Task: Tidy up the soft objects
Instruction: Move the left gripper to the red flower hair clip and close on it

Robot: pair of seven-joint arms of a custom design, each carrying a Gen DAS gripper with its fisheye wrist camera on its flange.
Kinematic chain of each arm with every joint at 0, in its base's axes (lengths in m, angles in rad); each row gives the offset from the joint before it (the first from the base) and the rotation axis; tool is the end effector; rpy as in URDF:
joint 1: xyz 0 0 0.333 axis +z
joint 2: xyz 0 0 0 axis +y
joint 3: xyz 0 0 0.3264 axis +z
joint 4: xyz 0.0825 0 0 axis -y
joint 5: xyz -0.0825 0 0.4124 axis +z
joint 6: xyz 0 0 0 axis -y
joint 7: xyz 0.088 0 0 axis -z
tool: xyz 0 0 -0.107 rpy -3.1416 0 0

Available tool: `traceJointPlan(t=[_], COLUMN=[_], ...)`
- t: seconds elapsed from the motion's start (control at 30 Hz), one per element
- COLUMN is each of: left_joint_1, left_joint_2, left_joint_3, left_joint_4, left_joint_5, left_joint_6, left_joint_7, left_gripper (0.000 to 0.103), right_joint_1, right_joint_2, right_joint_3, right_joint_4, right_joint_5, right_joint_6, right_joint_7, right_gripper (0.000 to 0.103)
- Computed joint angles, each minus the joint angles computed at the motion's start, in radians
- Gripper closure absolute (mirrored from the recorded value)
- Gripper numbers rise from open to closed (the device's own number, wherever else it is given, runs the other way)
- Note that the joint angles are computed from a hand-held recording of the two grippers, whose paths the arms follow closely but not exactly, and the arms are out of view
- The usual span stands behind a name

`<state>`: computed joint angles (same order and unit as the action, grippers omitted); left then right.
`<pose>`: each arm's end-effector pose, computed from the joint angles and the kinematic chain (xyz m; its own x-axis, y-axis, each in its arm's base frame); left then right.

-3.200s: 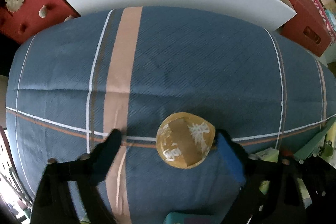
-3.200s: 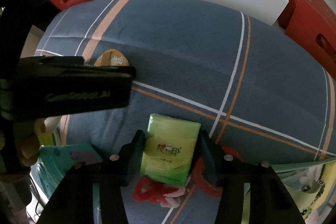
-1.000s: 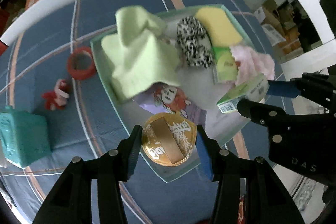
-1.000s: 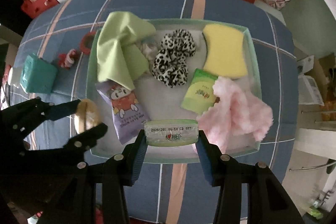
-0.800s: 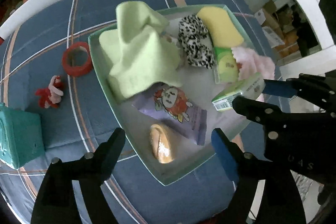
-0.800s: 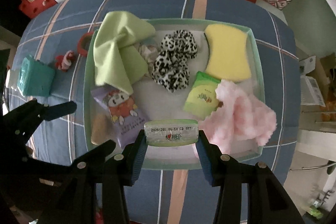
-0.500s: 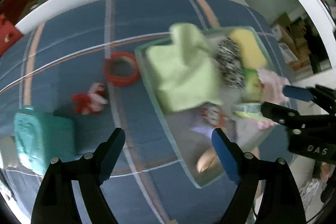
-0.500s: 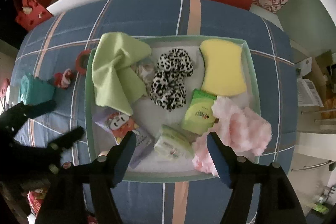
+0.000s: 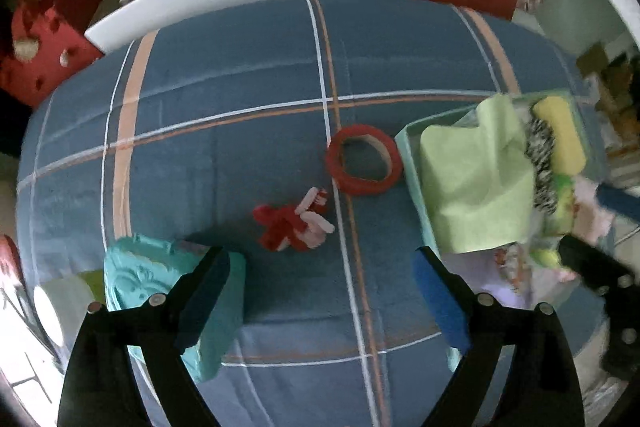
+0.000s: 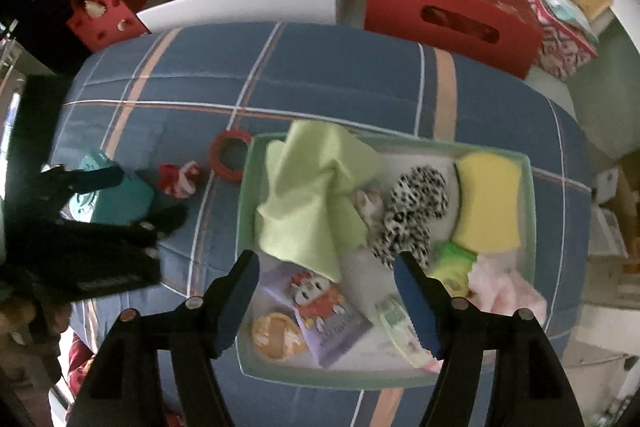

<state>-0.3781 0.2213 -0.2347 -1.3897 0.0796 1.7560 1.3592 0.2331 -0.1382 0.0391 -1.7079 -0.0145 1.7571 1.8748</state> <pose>0.5610 -0.3640 0.6095 -0.3902 -0.9207 0.0037 -0.9101 0.3851 -0.1529 0.5350 0.1496 0.6618 -0.0269 -0.9990 -0.0368 -0.9824 0.0332 -0.1836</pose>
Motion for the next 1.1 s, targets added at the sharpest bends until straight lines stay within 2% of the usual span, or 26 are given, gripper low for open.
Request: traceJointPlan(t=[0.07, 0.13, 0.2, 0.37, 0.43, 0.6, 0.8, 0.93, 1.1], left_joint_1=[-0.017, -0.034, -0.051, -0.071, -0.076, -0.071, -0.064, -0.053, 0.0], left_joint_2=[0.017, 0.044, 0.075, 0.12, 0.135, 0.17, 0.213, 0.227, 0.204], left_joint_3=[-0.002, 0.0, 0.005, 0.02, 0.026, 0.037, 0.039, 0.045, 0.052], left_joint_4=[0.018, 0.047, 0.079, 0.12, 0.132, 0.17, 0.22, 0.228, 0.204], left_joint_5=[0.058, 0.102, 0.138, 0.177, 0.189, 0.17, 0.124, 0.092, 0.018], left_joint_6=[-0.018, -0.035, -0.06, -0.092, -0.105, -0.118, -0.138, -0.124, -0.088], left_joint_7=[0.027, 0.043, 0.055, 0.097, 0.108, 0.126, 0.164, 0.166, 0.153], left_gripper=[0.013, 0.025, 0.03, 0.032, 0.04, 0.048, 0.07, 0.073, 0.078], right_joint_1=[-0.001, -0.005, -0.01, -0.016, -0.016, -0.014, -0.01, -0.009, -0.009], right_joint_2=[0.004, 0.006, 0.013, 0.064, 0.1, 0.16, 0.206, 0.232, 0.26], right_joint_3=[-0.001, -0.006, -0.011, -0.012, -0.009, 0.0, 0.007, 0.009, 0.011], right_joint_4=[0.001, 0.0, 0.003, 0.072, 0.119, 0.19, 0.231, 0.256, 0.276], right_joint_5=[0.003, 0.009, 0.017, 0.032, 0.039, 0.051, 0.048, 0.047, 0.051], right_joint_6=[0.01, 0.019, 0.023, 0.021, 0.016, 0.021, 0.014, 0.01, 0.01], right_joint_7=[-0.005, -0.009, -0.016, -0.049, -0.058, -0.07, -0.077, -0.081, -0.082], right_gripper=[0.03, 0.03, 0.03, 0.03, 0.03, 0.03, 0.03, 0.03, 0.03])
